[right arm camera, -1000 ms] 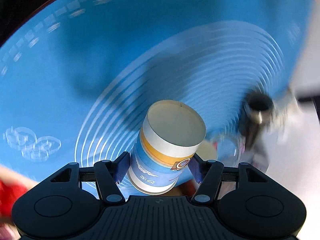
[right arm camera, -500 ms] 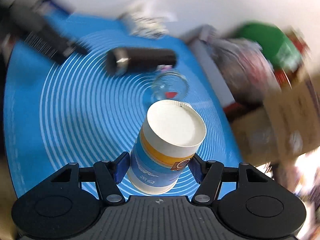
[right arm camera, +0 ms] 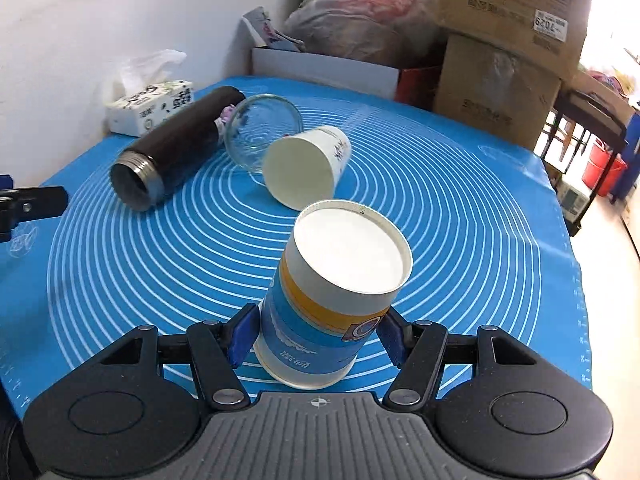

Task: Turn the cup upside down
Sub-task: 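Lower the inverted cup onto the mat with the right tool, then open the right tool and pull it back from the cup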

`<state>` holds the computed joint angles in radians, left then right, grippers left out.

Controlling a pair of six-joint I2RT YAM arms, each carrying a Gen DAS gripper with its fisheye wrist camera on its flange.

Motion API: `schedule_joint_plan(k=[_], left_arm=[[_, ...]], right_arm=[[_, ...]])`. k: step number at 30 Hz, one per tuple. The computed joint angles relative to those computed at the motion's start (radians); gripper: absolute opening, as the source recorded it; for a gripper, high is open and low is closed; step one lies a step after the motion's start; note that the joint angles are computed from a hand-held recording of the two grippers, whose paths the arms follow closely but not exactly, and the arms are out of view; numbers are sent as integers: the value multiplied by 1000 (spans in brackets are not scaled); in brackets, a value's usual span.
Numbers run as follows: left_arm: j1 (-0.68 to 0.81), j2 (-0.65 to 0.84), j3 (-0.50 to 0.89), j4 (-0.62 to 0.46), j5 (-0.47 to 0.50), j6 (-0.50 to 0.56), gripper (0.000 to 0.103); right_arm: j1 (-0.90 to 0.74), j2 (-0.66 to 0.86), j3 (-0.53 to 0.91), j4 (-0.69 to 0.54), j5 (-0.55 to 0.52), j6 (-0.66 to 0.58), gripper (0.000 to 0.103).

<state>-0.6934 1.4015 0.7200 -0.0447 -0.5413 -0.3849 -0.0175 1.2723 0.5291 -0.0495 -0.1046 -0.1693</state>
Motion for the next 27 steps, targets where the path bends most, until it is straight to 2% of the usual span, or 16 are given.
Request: schedule_joint_plan(k=[9,10,12,14,16,17,21,27], left_arm=[[-18,18,2,15,-13,16,95],[-20,19,2,16,-14,16,95],[-24,20,1,17,-15,16,95],[-29,18,0,19,-16,17,95],[-39,14,-1,18,-18,18,95],[-47,9,-2,15,-20,17,95],[-84,-18,-7,-8,-32,10,95],[-165,-85,-21,-63,-35,-20,95]], right_arm=[[63,3,-45,64,84,-20,61],[71,8,-49,70,98,-24,65],[73,9,-51,72,105,-21,67],[62,4,-52,65,83,-11,72],[42,-19,-61,56,42,-7,82],[34,-38,-69,50,30,-6,83],[6,-176,-114,-14,10,14,101],[-31,-526,-186,-218,22,66,102]])
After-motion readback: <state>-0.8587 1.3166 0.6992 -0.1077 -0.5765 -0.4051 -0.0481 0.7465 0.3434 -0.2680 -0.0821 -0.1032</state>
